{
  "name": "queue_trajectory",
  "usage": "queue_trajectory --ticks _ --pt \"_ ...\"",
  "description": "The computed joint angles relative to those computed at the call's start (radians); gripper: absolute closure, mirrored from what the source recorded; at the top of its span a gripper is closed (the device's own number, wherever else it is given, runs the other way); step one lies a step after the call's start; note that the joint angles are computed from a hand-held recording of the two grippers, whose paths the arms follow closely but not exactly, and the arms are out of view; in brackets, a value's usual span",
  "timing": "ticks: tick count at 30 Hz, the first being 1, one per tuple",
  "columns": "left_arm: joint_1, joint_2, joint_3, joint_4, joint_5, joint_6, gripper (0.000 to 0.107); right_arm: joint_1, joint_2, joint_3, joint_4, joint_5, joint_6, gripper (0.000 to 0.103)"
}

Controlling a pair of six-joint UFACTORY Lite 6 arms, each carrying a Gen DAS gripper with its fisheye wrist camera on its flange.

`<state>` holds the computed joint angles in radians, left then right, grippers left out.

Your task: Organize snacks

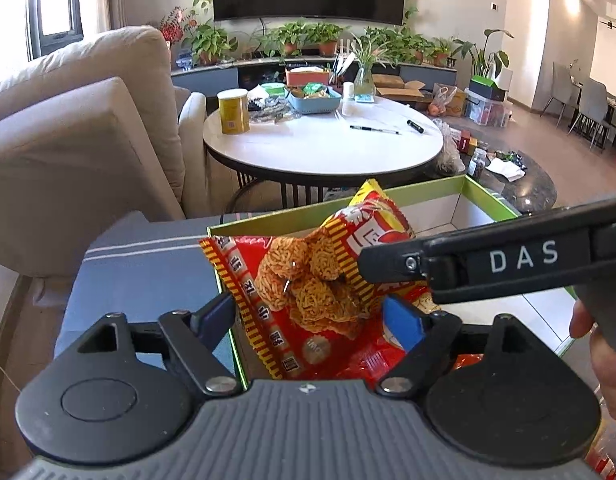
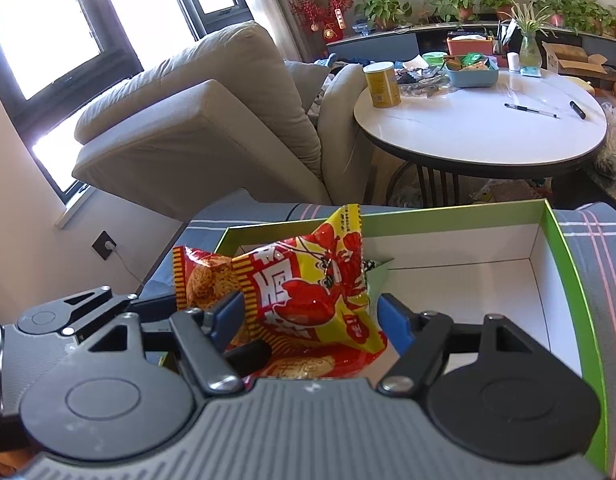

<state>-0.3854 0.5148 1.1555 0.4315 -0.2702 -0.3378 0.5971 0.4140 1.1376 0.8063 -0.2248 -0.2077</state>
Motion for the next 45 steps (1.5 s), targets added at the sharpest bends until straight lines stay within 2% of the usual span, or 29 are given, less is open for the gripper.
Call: queue_trajectory --ticks 6,10,16,18,25,30,35,37,41,45 --pt "-0.019 -0.085 -0.107 -0.205 -0.053 0.222 0.021 0.023 -0.047 -0.046 -0.011 -0.022 0.010 0.016" --pt "-0.007 -0.182 -0.230 -0.205 -0.111 0.231 0.020 0.059 -0.122 -0.130 -0.080 -0.074 0.063 0.015" --pt "0.006 -0.351 -0.421 -0.265 -0.205 0.280 0.018 0.165 -0.240 -0.258 -0.007 -0.219 -0.031 0.015" --pt "0.007 -0.404 -0.469 -0.269 -0.214 0.281 0.015 0.199 -0.265 -0.271 0.097 -0.232 -0.126 0.015" --pt "0.046 -0.621 -0.606 -0.187 -0.171 0.177 0.014 0.299 -0.403 -0.337 0.422 -0.278 -0.416 0.015" --pt "0.065 -0.814 -0.707 -0.146 -0.111 0.122 0.010 0.363 -0.530 -0.411 0.506 -0.304 -0.436 0.014" --pt "0.069 -0.990 -0.780 0.080 -0.030 -0.101 0.009 0.451 -0.577 -0.422 0.675 -0.385 -0.565 0.014" --pt "0.053 -1.050 -0.809 0.122 -0.009 -0.148 0.009 0.482 -0.588 -0.430 0.724 -0.412 -0.592 0.014" --pt "0.010 -1.111 -0.846 0.127 0.020 -0.166 0.009 0.531 -0.599 -0.446 0.801 -0.463 -0.614 0.014" --pt "-0.050 -1.113 -0.866 0.034 0.044 -0.097 0.009 0.569 -0.595 -0.465 0.862 -0.509 -0.621 0.014"
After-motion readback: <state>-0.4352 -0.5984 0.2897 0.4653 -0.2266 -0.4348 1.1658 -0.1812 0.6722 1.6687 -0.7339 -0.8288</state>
